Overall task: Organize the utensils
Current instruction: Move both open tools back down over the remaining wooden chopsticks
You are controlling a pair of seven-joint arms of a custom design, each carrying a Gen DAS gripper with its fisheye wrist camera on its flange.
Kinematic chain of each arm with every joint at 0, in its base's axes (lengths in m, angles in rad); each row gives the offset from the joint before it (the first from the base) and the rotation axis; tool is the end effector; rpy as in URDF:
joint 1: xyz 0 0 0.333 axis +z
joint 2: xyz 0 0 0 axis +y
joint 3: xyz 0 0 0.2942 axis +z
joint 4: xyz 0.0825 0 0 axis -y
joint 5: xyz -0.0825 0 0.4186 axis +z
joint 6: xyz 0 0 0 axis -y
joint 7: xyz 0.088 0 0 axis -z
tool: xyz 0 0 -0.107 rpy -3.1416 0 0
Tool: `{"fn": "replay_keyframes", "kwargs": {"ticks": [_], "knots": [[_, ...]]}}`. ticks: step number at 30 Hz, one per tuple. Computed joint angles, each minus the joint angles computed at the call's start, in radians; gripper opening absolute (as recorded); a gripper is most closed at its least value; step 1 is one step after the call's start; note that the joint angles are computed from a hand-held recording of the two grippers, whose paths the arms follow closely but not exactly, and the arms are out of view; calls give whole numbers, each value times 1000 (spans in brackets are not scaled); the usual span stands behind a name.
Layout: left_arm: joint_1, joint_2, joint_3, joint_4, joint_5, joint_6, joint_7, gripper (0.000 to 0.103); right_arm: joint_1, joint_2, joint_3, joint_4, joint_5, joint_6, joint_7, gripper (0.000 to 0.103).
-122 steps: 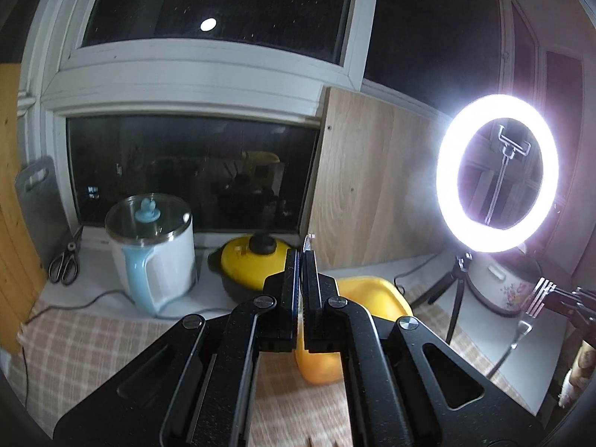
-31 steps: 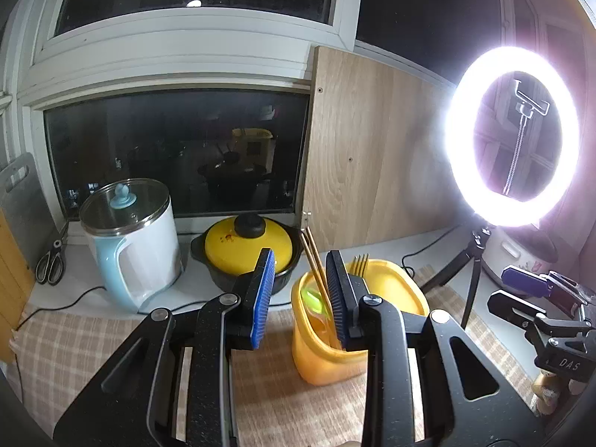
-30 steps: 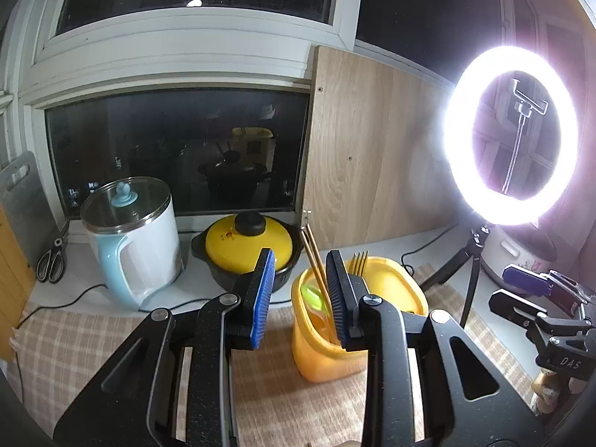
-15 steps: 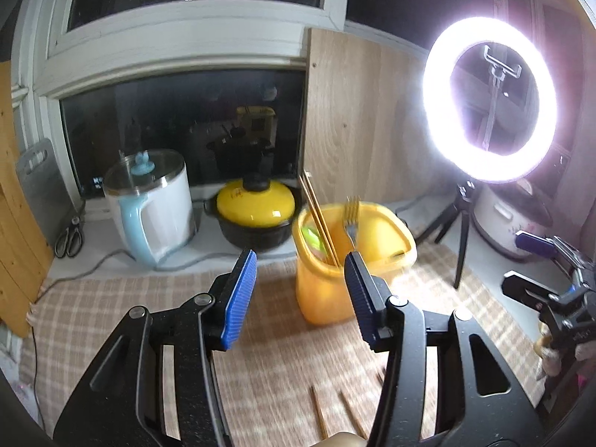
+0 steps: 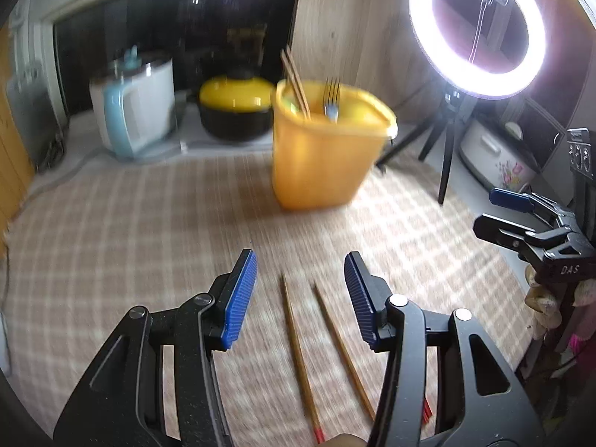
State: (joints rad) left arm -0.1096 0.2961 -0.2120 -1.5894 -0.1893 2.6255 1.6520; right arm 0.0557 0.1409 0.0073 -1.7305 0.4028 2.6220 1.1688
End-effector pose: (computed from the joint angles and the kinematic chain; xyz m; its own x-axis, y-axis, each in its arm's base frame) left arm 0.6940 -0.2073 0.5230 -0.3044 -0.9343 0.1855 -0.7347 0.1063 -0.6700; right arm 0.6833 0.0337 0.5475 0.2325 -0.9669 -0.1047 -0.6952 -0.0900 -0.7132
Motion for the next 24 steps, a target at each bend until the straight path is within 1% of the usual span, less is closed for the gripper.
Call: {"fn": "replay_keyframes", "kwargs": {"ticks": [2, 5, 8, 11, 13, 14, 15, 16, 17, 18, 19, 22, 24], "knots": [[2, -13, -2, -30, -10, -13, -8, 50, 0, 5, -1, 2, -8, -44, 10, 103], [5, -31, -2, -71, -27, -29, -17, 50, -12, 22, 3, 23, 45, -131, 6, 103], [3, -40, 0, -95, -27, -52, -26, 50, -13, 41, 2, 37, 55, -189, 34, 98], [0, -45, 3, -111, -22, -70, -30, 50, -17, 68, 3, 60, 61, -254, 66, 86], [-4, -46, 4, -115, -13, -82, -28, 50, -21, 95, 4, 90, 64, -315, 97, 70], [-6, -45, 4, -115, -8, -89, -26, 50, -24, 109, 5, 105, 70, -346, 111, 67], [-7, -43, 5, -115, -4, -95, -25, 50, -29, 124, 8, 120, 81, -374, 123, 60], [-9, -41, 5, -114, 1, -104, -22, 50, -32, 134, 9, 130, 85, -391, 133, 52], [-10, -40, 3, -114, 1, -107, -18, 50, -34, 143, 11, 139, 88, -408, 144, 48], [-10, -39, 1, -114, -1, -111, -11, 50, -38, 151, 14, 148, 101, -422, 152, 41], [-11, -37, 1, -112, 0, -117, -8, 50, -40, 161, 16, 157, 106, -434, 159, 38], [-20, -24, 6, -97, 22, -133, -22, 50, -43, 177, 23, 176, 116, -455, 161, 36], [-23, -22, 8, -94, 34, -136, -26, 48, -40, 193, 25, 193, 108, -465, 173, 34]]}}
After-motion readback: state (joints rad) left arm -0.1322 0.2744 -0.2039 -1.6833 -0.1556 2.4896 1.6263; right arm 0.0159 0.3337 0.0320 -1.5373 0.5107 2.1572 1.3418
